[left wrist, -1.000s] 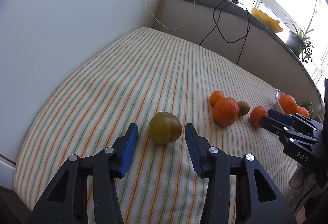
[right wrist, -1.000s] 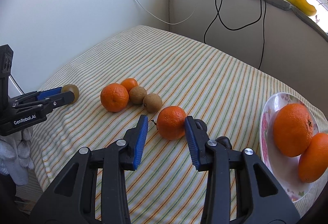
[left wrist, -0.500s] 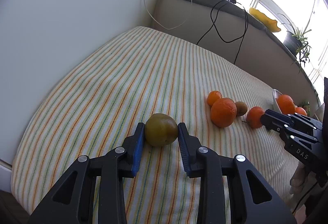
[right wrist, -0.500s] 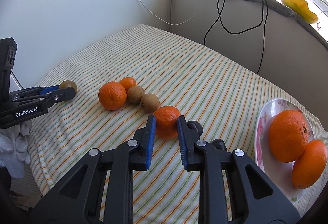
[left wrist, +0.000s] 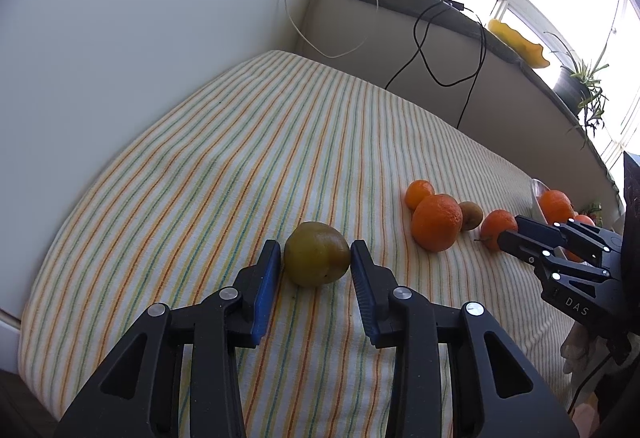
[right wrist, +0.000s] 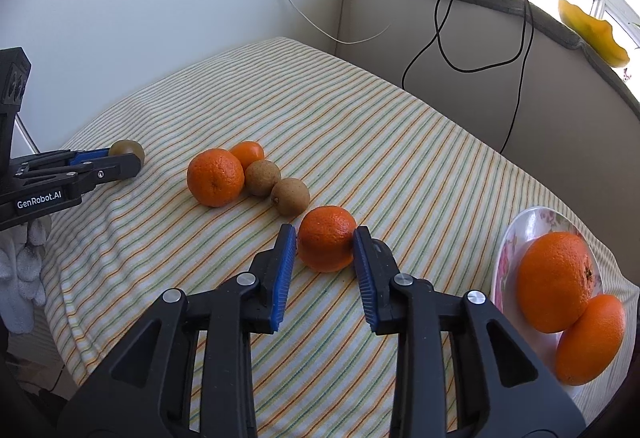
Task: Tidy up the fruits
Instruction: 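Lift the tangerine with the right tool while the left tool carries the plum to the plate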
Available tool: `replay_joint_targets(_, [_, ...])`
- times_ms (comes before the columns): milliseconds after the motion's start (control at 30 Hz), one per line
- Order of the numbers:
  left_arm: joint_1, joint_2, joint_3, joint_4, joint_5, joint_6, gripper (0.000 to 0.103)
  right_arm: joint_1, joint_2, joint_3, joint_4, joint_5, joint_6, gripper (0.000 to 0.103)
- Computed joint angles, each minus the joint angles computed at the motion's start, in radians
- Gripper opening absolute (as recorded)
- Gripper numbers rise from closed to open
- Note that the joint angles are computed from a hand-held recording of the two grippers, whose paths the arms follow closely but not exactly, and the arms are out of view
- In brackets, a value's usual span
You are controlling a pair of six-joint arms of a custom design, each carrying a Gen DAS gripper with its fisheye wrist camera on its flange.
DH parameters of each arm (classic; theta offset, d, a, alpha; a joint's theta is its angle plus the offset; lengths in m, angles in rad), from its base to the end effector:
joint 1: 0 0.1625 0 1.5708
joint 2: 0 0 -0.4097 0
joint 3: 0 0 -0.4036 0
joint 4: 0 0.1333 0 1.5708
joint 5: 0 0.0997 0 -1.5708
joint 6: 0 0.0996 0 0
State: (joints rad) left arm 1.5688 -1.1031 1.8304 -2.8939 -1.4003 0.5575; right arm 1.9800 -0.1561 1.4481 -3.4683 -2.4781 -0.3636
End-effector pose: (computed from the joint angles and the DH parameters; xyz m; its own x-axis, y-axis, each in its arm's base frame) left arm 0.1490 -0.6241 0.2346 -0.8356 0.3588 -0.4161 0.5229 0.7517 -0.4019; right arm 0.3020 -0.5586 -0.1555 -0.5785 -0.1128 0.8079 -0.5701 0.7642 -0.3016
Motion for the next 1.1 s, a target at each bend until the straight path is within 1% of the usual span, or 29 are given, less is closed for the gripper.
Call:
replay_joint_targets(100, [-0.003, 0.002, -0.001, 0.002, 0.005, 0.005, 0.036, -0.005, -0.004, -0.004, 0.037, 0.005, 0.010, 0.031])
replay_joint_targets(233, [-0.004, 0.000, 0.002, 0.003, 0.004, 0.009, 0.036, -0.005, -0.001, -0.017, 0.051, 0.000, 0.006, 0.032])
replay_joint_targets(267, [-0.004, 0.000, 0.004, 0.000, 0.005, 0.008, 0.032, -0.005, -0.001, -0.016, 0.050, 0.002, 0.007, 0.032])
replay_joint_targets(300, [-0.004, 0.000, 0.004, 0.000, 0.004, 0.006, 0.031, -0.006, -0.003, -0.014, 0.049, 0.006, 0.011, 0.032])
replay_joint_targets(500, [-0.006, -0.006, 0.013, -0.010, 0.002, 0.008, 0.029, -0.009, -0.031, 0.029, 0.022, 0.049, 0.060, 0.031])
replay_joint_targets(733, [-0.011, -0.045, 0.044, -0.017, -0.022, 0.008, 0.029, 0.013, -0.056, 0.082, -0.054, 0.074, 0.064, 0.031])
replay_joint_targets(833, [-0.019, -0.065, 0.059, -0.013, -0.042, 0.009, 0.029, 0.022, -0.074, 0.120, -0.090, 0.088, 0.082, 0.031])
replay_joint_targets(1100, [-0.057, -0.105, 0.105, 0.007, -0.102, 0.010, 0.029, 0.048, -0.122, 0.236, -0.212, 0.079, 0.119, 0.031])
